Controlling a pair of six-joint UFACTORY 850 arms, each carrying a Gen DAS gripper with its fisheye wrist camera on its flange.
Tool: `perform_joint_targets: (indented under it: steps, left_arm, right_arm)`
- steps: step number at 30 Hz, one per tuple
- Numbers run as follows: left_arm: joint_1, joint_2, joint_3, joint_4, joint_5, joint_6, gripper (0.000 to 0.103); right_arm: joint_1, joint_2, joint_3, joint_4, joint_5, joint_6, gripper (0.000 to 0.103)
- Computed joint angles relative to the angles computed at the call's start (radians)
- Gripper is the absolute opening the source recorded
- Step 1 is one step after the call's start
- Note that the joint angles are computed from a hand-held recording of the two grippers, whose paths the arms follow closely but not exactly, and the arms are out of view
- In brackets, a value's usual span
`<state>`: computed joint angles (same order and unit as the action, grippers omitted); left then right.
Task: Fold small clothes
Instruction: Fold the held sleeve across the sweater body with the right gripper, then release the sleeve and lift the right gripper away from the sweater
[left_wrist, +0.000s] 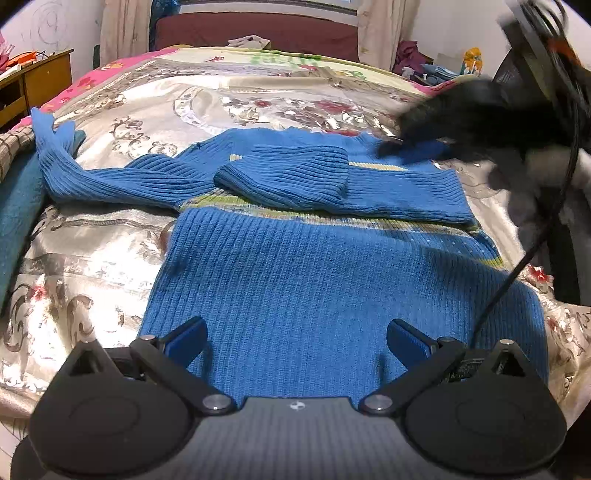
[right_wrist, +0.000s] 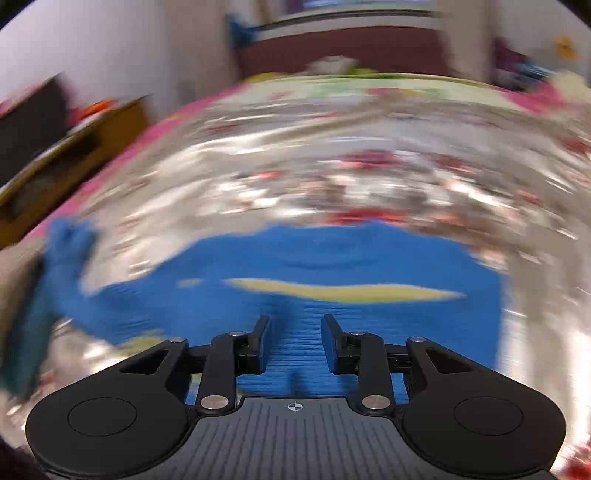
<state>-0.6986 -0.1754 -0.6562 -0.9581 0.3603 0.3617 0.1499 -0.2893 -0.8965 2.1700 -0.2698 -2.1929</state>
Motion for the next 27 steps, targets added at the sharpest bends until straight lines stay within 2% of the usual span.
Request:
perform_joint_targets:
  steps: [3, 5, 6, 9, 11, 14, 16, 17, 20, 22, 25, 27]
  left_arm:
    - [0.003, 0.005, 0.006, 0.02, 0.001, -0.025, 0.103]
    - [0.005, 0.009, 0.009, 0.036, 0.001, -0.044, 0.103]
    - [0.007, 0.012, 0.012, 0.051, 0.001, -0.061, 0.103]
    - [0.013, 0.019, 0.019, 0.084, -0.001, -0.101, 0.103]
    - [0.017, 0.022, 0.022, 0.095, -0.001, -0.117, 0.103]
    - [0.02, 0.023, 0.025, 0.116, -0.002, -0.145, 0.103]
    - [0.019, 0.022, 0.024, 0.11, -0.001, -0.14, 0.103]
    - [0.018, 0.022, 0.025, 0.108, 0.001, -0.136, 0.103]
    - [0.017, 0.018, 0.021, 0.097, 0.0, -0.124, 0.103]
    - [0.018, 0.013, 0.017, 0.092, -0.004, -0.113, 0.103]
    - [0.009, 0.006, 0.009, 0.055, -0.003, -0.066, 0.103]
    - [0.006, 0.003, 0.005, 0.031, -0.003, -0.039, 0.103]
  right_arm:
    - [0.061, -0.035, -0.041, -0.192, -0.019, 0.12, 0.034]
    - [0.102, -0.071, -0.073, -0.227, 0.01, 0.093, 0.036]
    - [0.118, -0.092, -0.094, -0.272, 0.029, 0.114, 0.04]
    - [0.142, -0.155, -0.156, -0.536, 0.064, 0.339, 0.043]
    - [0.153, -0.174, -0.171, -0.63, 0.076, 0.42, 0.043]
    - [0.169, -0.181, -0.171, -0.532, 0.107, 0.303, 0.037]
    - [0.167, -0.187, -0.179, -0.529, 0.12, 0.319, 0.012]
    - [0.161, -0.184, -0.18, -0.561, 0.105, 0.365, 0.009]
    - [0.139, -0.152, -0.156, -0.56, 0.017, 0.323, 0.009]
    - [0.141, -0.134, -0.135, -0.557, -0.009, 0.258, 0.009]
    - [0.135, -0.142, -0.142, -0.702, -0.052, 0.377, 0.012]
    - [0.128, -0.148, -0.142, -0.691, -0.054, 0.395, 0.017]
